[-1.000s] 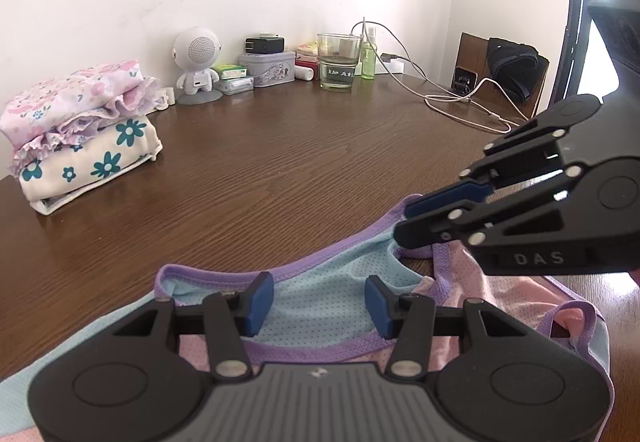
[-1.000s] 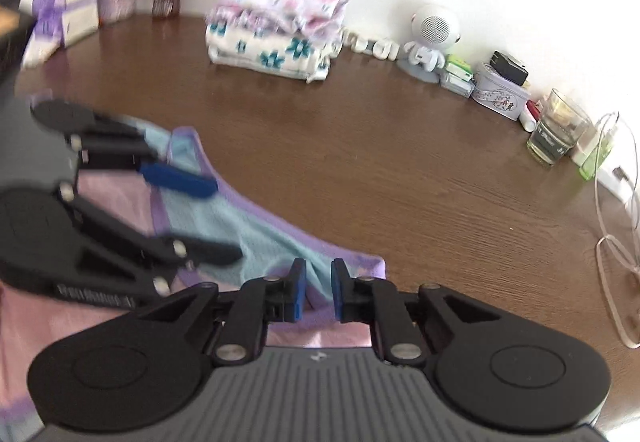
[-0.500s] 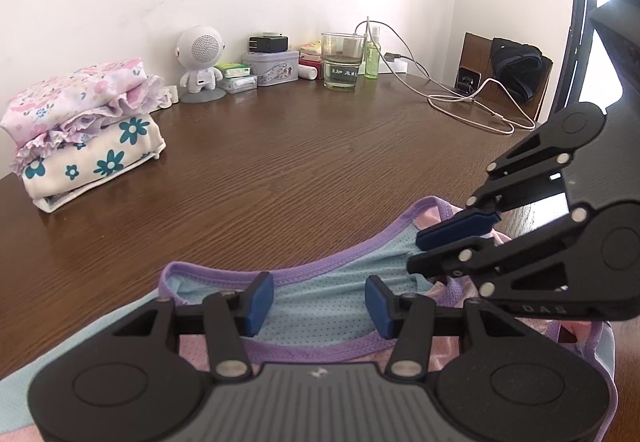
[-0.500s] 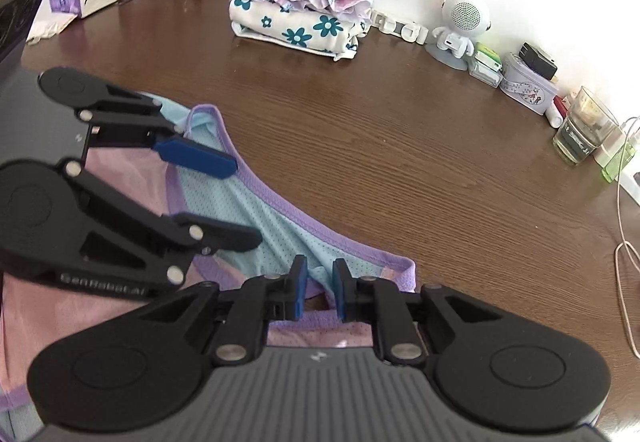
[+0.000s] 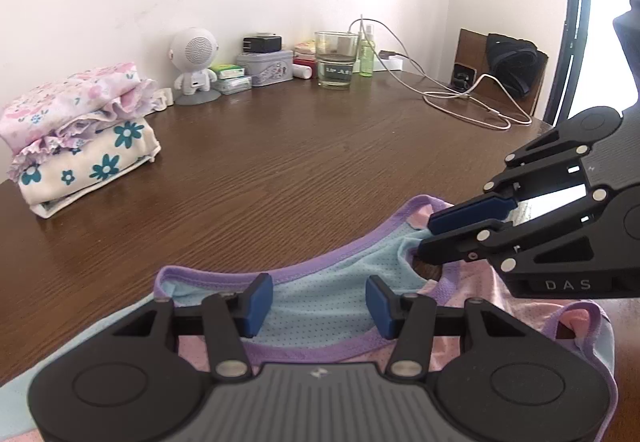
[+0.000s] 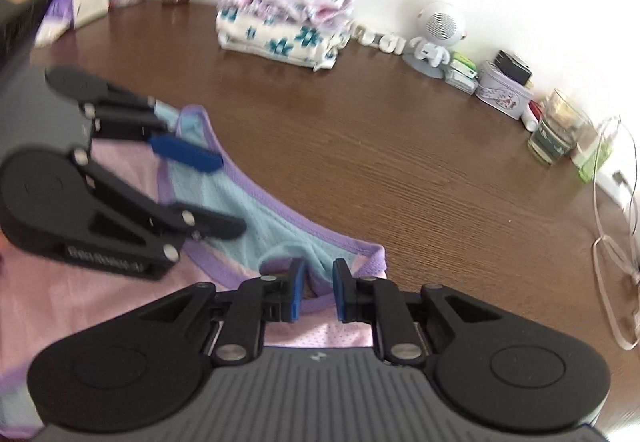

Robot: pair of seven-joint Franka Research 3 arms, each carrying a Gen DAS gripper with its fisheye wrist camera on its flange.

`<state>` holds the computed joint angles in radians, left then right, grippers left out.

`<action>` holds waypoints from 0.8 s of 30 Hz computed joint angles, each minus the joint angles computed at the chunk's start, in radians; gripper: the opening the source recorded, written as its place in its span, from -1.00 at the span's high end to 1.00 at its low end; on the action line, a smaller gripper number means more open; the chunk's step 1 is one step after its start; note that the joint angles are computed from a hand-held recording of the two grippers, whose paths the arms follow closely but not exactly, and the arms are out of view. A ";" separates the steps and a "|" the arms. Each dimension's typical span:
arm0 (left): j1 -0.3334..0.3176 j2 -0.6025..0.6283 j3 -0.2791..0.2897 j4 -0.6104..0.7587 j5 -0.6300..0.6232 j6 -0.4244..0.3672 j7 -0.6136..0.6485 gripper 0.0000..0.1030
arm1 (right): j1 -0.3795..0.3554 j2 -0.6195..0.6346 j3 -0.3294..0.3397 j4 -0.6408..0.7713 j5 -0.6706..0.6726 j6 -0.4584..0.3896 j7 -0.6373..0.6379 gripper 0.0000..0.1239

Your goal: Fold clothes

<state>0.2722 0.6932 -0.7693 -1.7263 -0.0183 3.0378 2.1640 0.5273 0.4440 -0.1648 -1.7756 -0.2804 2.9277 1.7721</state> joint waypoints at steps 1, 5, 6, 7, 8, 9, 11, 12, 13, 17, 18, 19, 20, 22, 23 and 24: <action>0.010 0.003 -0.012 0.001 0.001 -0.010 0.008 0.08 | -0.018 -0.004 0.019 -0.011 0.025 0.021 -0.004 0.77; 0.035 0.010 -0.048 -0.010 -0.002 -0.018 0.062 0.39 | -0.055 -0.005 0.061 -0.026 0.111 0.061 -0.039 0.77; 0.039 0.011 -0.054 -0.014 -0.001 -0.014 0.074 0.40 | -0.050 -0.002 0.055 -0.026 0.117 0.068 -0.043 0.77; 0.041 0.012 -0.057 -0.017 0.001 -0.012 0.082 0.40 | -0.043 0.003 0.049 -0.022 0.124 0.071 -0.045 0.77; 0.038 0.011 -0.054 -0.018 0.002 -0.012 0.084 0.40 | -0.038 0.007 0.044 -0.019 0.130 0.075 -0.048 0.77; 0.033 0.010 -0.049 -0.018 0.004 -0.011 0.085 0.40 | -0.041 0.010 0.050 -0.019 0.141 0.083 -0.059 0.77; 0.025 0.005 -0.040 -0.018 0.009 -0.011 0.088 0.40 | -0.048 0.018 0.062 -0.014 0.165 0.087 -0.085 0.77; 0.028 0.008 -0.043 -0.017 0.008 -0.014 0.093 0.40 | -0.046 0.022 0.062 -0.009 0.172 0.083 -0.095 0.77; 0.031 0.009 -0.047 -0.016 0.008 -0.017 0.098 0.39 | -0.046 0.026 0.064 -0.004 0.179 0.076 -0.107 0.77; 0.059 0.017 -0.080 -0.020 -0.004 -0.021 0.132 0.43 | -0.049 0.035 0.074 0.025 0.187 0.021 -0.160 0.77; 0.076 0.022 -0.101 -0.026 -0.004 -0.016 0.151 0.43 | -0.050 0.037 0.076 0.032 0.187 0.008 -0.170 0.77; 0.084 0.023 -0.110 -0.030 -0.001 -0.017 0.162 0.43 | -0.050 0.036 0.076 0.033 0.189 0.003 -0.172 0.77; 0.079 0.020 -0.104 -0.028 0.002 -0.027 0.165 0.43 | -0.049 0.036 0.074 0.031 0.188 0.003 -0.173 0.77; 0.070 0.015 -0.094 -0.024 0.002 -0.045 0.177 0.44 | -0.041 0.032 0.065 0.025 0.183 0.006 -0.166 0.77; 0.070 0.019 -0.095 -0.021 -0.005 -0.050 0.185 0.44 | -0.038 0.030 0.062 0.022 0.178 0.003 -0.168 0.77; 0.071 0.022 -0.097 -0.018 -0.013 -0.056 0.192 0.45 | -0.037 0.027 0.060 0.020 0.172 0.000 -0.171 0.77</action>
